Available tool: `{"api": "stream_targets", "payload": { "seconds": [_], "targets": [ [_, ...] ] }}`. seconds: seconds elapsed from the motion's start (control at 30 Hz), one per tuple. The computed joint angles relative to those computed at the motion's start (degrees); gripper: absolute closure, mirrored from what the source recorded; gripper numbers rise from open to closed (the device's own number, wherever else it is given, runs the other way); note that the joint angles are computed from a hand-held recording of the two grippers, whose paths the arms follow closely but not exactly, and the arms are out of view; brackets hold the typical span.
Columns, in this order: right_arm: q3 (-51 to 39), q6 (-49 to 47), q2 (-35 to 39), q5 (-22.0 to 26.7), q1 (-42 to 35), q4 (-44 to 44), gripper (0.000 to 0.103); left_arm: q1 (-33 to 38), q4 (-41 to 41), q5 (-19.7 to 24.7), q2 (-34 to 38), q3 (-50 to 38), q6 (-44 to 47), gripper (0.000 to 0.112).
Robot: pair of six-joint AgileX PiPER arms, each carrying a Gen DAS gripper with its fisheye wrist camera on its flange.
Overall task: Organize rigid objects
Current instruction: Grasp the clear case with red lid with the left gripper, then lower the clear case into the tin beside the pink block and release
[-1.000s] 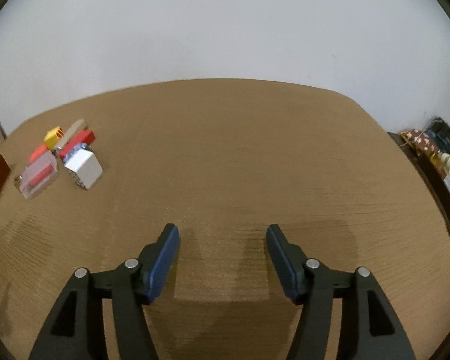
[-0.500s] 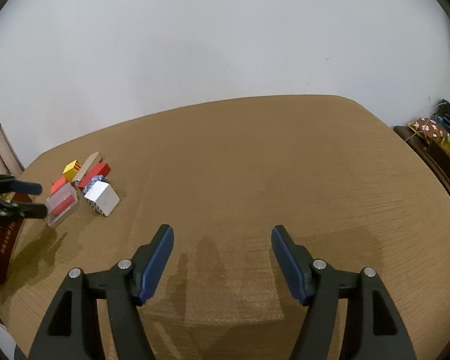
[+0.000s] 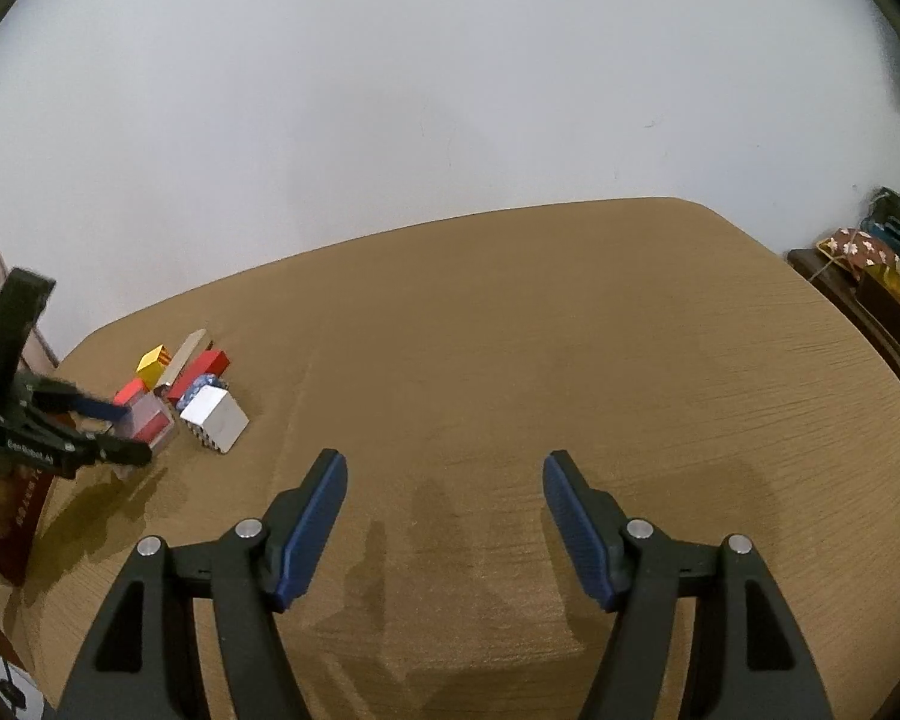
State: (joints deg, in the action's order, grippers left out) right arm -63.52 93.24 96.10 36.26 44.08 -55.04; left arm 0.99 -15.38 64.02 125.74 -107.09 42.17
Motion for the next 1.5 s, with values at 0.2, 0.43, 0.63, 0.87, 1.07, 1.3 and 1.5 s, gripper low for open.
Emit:
{"api": "stream_targets", "payload": {
  "seconds": [0.2,0.43,0.63,0.87,1.07,1.3,1.5],
  "targets": [
    [-0.37,1.32,0.4,0.04,-0.42,-0.53,0.033,-2.42,2.8,-5.15,-2.78,5.34,-2.31,0.06],
    [-0.52,1.15,0.48,-0.2,-0.52,-0.51,0.032,-2.37,3.8,-2.87,0.0,0.96,-7.95,0.062],
    [-0.66,0.64,0.52,-0.33,-0.69,0.07,0.032,0.63,1.99,-11.74,-12.5,14.8,-10.01,0.062],
    [-2.09,-3.11,1.4,-0.02,-1.34,3.65,0.032,14.64,-3.65,-4.53,-22.35,13.79,-7.51,0.062],
    [-3.35,-5.6,2.45,0.83,-1.73,6.18,0.032,25.43,0.24,-0.06,-15.97,3.11,-7.58,0.062],
    [-5.47,-8.99,4.37,1.76,-2.0,9.37,0.032,28.13,2.37,-0.37,-5.37,-4.12,-10.63,0.062],
    [-6.22,-10.59,5.02,2.08,-2.18,10.89,0.032,27.41,2.06,-2.22,-0.92,-5.66,-11.35,0.062]
  ]
}}
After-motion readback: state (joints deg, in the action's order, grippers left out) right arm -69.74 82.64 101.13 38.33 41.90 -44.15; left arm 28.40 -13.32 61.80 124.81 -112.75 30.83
